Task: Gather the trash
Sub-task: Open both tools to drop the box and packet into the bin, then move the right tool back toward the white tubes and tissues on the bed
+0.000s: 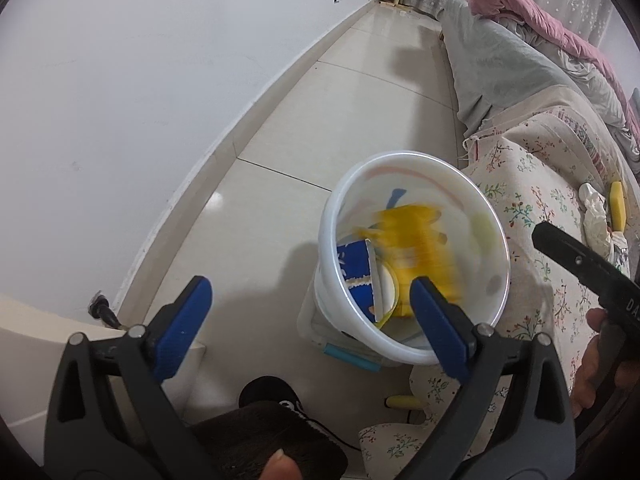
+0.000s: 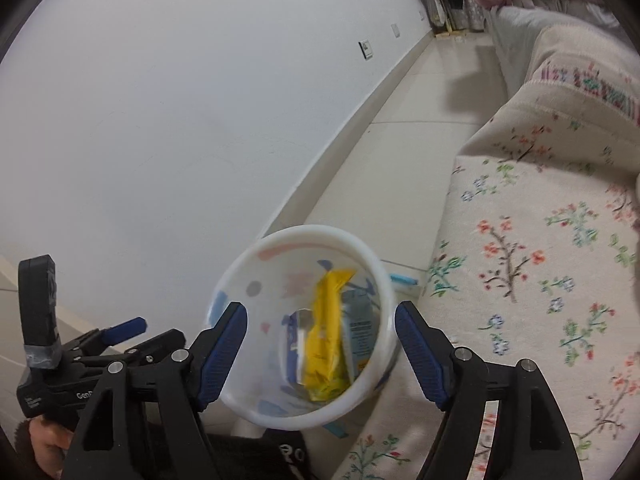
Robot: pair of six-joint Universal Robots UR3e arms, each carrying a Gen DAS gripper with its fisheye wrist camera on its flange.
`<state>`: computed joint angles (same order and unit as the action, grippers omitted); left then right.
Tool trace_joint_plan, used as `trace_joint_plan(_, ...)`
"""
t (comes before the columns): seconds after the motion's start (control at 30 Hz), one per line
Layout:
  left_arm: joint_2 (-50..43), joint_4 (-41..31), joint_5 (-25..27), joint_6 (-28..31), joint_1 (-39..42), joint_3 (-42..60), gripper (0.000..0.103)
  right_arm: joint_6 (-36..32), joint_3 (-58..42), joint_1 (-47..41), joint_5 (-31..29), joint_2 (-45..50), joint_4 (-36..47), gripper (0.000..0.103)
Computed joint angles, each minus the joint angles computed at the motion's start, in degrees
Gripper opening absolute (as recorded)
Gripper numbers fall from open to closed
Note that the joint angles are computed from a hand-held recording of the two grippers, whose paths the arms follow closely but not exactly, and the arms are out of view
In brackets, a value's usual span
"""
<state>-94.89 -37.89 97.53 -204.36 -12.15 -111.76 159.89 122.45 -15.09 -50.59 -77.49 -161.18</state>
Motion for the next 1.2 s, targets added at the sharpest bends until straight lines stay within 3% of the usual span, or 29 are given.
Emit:
trace_joint_plan(0.37, -0.52, 0.94, 0.56, -0.6, -1.71, 0.72, 0.099, 2.67, 4.39, 2.12, -9.05, -6.05, -5.3, 0.081)
trace_joint_plan(0.6, -2.76, 0.14, 0.02, -0.83, -3.48, 3.21, 0.103, 2.19, 9.29, -1.41, -12.03, -11.39, -6.24, 0.085)
trace_joint_plan(0.87, -8.08, -1.36, 2.07, -0.49, -8.78, 9.54, 0.103, -2.65, 14.16, -12.23, -12.54, -18.74, -2.56, 0.086)
trace_joint_plan(1.2, -15.04, -3.54, 1.76, -1.91, -13.63, 19.1, 0.103, -9.65, 15.52, -31.29, -8.29, -23.63, 4.19, 0.087)
